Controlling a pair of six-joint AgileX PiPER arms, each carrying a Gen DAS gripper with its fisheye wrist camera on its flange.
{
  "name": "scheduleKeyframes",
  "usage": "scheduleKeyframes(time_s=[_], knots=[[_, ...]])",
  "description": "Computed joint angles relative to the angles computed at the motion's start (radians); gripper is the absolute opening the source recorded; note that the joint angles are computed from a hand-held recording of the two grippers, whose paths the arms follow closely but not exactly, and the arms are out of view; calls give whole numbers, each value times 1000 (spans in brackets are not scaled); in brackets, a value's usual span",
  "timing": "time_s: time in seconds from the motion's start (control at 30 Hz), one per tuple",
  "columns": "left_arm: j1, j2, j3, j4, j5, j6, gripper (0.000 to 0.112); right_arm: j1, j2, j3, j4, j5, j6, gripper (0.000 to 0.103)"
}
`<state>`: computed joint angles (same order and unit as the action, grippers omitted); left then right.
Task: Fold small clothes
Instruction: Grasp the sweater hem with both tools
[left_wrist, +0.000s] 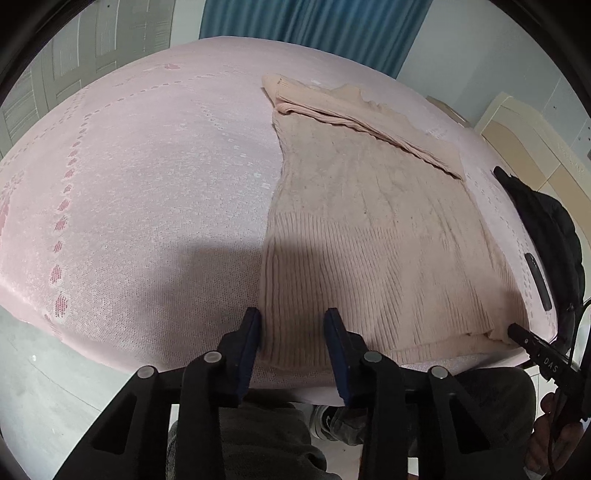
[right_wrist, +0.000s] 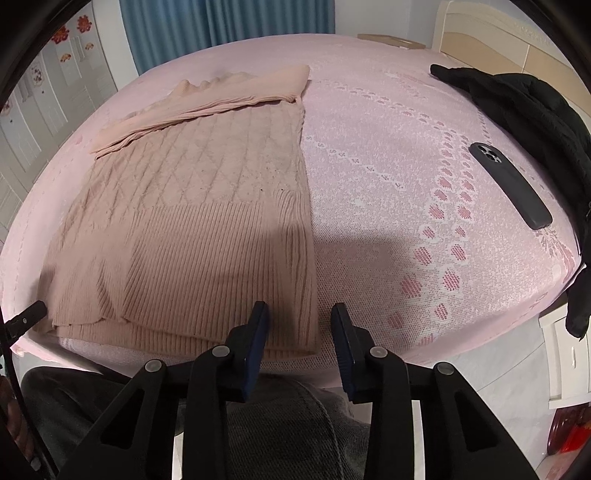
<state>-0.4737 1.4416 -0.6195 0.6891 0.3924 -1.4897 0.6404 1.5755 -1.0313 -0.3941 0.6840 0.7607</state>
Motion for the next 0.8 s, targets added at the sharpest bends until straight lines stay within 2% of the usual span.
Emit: scheduleKeyframes(time_s=[0.17, 0.23, 0.27, 0.3, 0.4, 0.6, 0.8], knots=[[-20, 13, -18, 22, 20, -12, 12, 6, 9, -9, -3, 7, -7, 35], [-27, -3, -4, 73, 12, -63, 10, 4, 8, -7, 0, 4, -9, 34], [-33, -16, 8, 118, 9, -114, 10, 3, 5, -4, 0, 1, -8, 31], [-31, -28, 20, 148, -1, -144, 10, 1, 1, 2, 5, -8, -14, 20], [-22, -51, 45, 206, -17, -230, 10, 16, -4, 8, -29, -12, 13, 6], [13, -88, 96, 325, -67, -390, 9, 47, -72, 73, -189, -60, 190, 5], [21, -97, 113, 374, -88, -453, 9, 0, -89, 88, -154, -89, 204, 5]])
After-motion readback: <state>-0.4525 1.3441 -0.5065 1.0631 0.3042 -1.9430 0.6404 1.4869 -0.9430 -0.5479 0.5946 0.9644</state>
